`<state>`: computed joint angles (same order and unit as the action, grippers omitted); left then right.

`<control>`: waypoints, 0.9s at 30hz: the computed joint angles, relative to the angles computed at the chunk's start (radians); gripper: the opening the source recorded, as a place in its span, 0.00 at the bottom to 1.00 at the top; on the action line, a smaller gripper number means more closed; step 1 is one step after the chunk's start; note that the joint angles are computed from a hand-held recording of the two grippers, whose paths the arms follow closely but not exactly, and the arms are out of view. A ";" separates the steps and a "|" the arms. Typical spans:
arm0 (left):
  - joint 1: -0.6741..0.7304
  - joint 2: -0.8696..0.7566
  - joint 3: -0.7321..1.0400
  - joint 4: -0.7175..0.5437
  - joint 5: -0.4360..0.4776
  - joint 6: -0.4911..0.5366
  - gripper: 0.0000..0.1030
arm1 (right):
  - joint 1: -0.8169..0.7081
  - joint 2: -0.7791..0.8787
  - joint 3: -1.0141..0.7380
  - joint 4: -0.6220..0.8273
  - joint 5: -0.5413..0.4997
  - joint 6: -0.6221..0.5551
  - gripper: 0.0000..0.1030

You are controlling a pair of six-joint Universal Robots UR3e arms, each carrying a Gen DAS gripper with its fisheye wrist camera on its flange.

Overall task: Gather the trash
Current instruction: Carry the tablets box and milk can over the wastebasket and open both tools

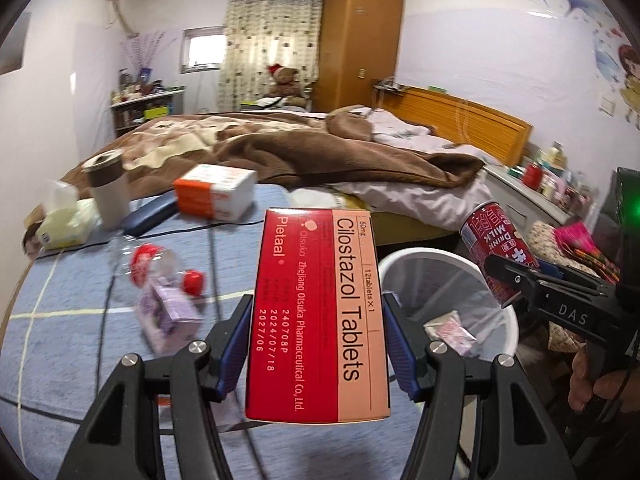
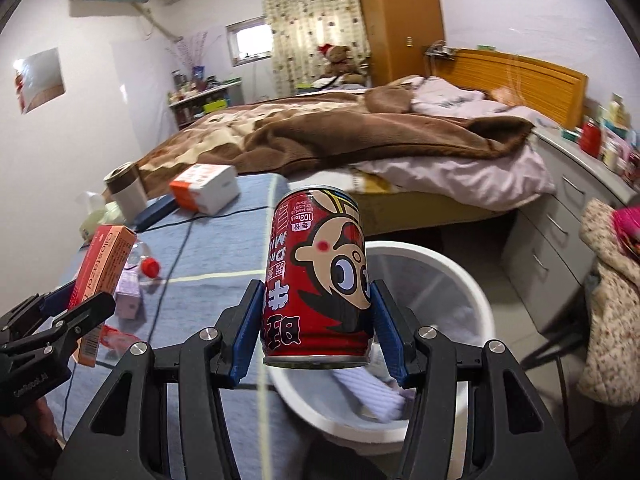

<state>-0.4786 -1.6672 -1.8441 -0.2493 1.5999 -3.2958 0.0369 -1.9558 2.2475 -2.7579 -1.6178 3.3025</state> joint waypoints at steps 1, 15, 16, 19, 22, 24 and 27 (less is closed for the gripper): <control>-0.014 -0.019 0.021 -0.002 0.001 0.000 0.61 | -0.011 -0.013 0.010 0.003 -0.002 0.000 0.53; -0.152 -0.292 0.334 -0.098 -0.005 0.007 0.62 | -0.266 -0.200 0.145 0.124 0.120 -0.101 0.53; -0.160 -0.310 0.353 -0.103 -0.006 0.009 0.62 | -0.282 -0.211 0.151 0.137 0.131 -0.109 0.53; -0.176 -0.366 0.415 -0.123 -0.017 0.011 0.62 | -0.314 -0.223 0.166 0.153 0.150 -0.130 0.53; -0.182 -0.413 0.471 -0.154 -0.034 0.007 0.62 | -0.344 -0.226 0.178 0.158 0.163 -0.152 0.53; -0.187 -0.447 0.517 -0.190 -0.032 0.007 0.62 | -0.351 -0.213 0.182 0.149 0.155 -0.158 0.53; -0.184 -0.482 0.552 -0.199 -0.058 0.005 0.62 | -0.374 -0.197 0.183 0.152 0.174 -0.174 0.53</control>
